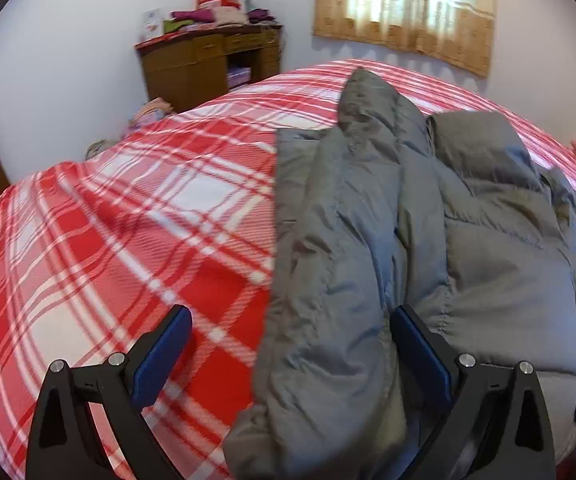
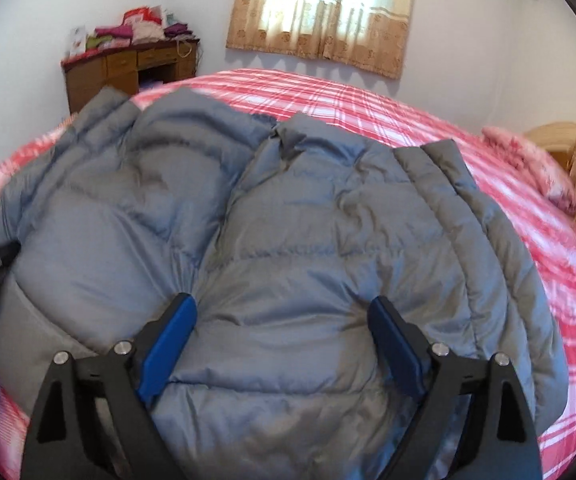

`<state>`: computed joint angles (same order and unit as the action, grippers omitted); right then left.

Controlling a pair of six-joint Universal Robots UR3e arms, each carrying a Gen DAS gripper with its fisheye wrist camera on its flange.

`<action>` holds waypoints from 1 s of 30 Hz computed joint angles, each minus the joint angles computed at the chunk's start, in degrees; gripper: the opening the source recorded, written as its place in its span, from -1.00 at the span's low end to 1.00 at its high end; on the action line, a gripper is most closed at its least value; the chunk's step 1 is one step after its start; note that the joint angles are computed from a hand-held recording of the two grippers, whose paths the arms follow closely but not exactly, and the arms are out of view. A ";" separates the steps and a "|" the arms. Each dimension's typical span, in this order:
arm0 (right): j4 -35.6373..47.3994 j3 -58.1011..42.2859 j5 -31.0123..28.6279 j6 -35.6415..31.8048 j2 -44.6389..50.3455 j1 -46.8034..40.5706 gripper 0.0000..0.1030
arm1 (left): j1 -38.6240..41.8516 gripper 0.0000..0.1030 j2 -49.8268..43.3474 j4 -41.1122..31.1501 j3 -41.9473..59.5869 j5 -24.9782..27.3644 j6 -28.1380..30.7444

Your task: Fold large clothes

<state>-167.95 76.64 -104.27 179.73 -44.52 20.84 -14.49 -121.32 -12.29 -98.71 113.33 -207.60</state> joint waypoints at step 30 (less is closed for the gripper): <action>3.85 -6.14 -6.68 5.30 3.68 9.44 0.75 | 18.29 -0.88 20.31 24.46 -30.38 -29.92 6.07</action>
